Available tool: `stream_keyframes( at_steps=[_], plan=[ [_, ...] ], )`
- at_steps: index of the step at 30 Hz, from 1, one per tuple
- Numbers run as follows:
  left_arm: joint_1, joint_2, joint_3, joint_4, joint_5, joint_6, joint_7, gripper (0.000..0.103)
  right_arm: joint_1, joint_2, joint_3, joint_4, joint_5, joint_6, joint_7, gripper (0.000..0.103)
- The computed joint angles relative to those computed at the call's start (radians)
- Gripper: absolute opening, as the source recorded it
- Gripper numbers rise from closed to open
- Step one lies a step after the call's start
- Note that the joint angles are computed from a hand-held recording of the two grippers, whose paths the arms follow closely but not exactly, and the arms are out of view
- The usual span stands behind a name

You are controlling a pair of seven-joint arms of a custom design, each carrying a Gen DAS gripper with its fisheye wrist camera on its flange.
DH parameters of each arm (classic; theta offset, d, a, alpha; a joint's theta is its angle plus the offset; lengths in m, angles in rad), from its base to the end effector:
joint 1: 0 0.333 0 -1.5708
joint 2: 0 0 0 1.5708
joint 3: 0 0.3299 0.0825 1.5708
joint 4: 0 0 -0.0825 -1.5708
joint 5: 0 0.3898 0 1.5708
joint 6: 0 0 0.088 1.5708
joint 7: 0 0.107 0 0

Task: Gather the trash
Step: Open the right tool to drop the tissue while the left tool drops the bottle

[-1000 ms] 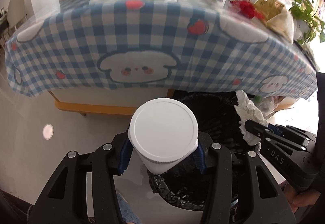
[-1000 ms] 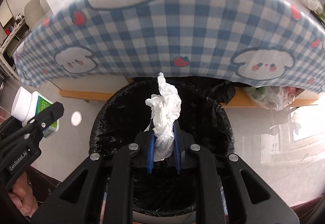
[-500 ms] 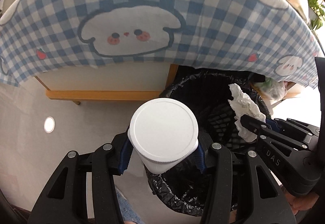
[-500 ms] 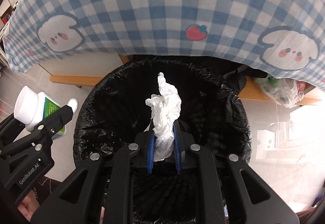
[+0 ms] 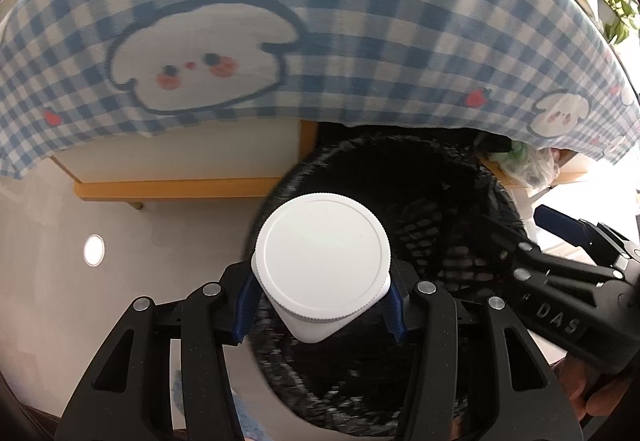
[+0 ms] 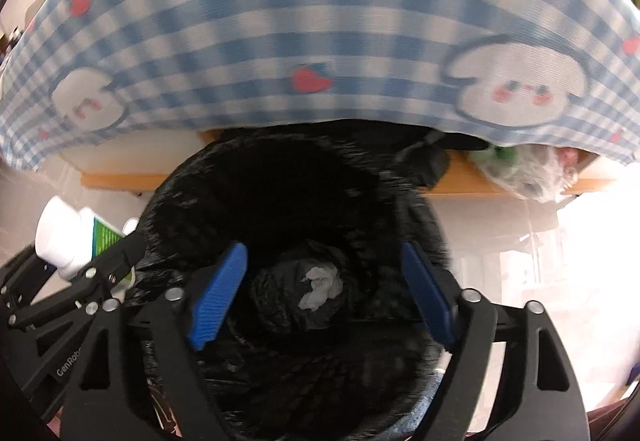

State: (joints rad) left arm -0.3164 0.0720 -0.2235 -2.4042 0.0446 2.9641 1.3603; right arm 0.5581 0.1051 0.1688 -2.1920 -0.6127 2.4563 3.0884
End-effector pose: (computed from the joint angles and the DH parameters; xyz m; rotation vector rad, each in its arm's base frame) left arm 0.4614 -0.2794 0.3481 -1.6259 2.3664 -0.6564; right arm 0.4240 0.3759 0.3643 -1.6239 2.3066 -0.4722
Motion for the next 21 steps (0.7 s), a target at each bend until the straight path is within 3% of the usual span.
stream_keyframes(
  at_steps=[9, 19, 21],
  plan=[
    [-0.059, 0.055, -0.03, 0.069, -0.006, -0.037, 0.0, 0.049, -0.034, -0.15, 0.015, -0.151, 0.008, -0.041, 0.056, 0.084],
    [-0.123, 0.11, -0.031, 0.127, 0.001, -0.059, -0.003, 0.049, -0.071, -0.255, 0.04, -0.252, 0.021, -0.066, 0.102, 0.084],
    [-0.144, 0.115, -0.011, 0.136, 0.033, -0.069, -0.034, 0.054, -0.076, -0.263, 0.044, -0.259, 0.022, -0.07, 0.106, 0.084]
  ],
)
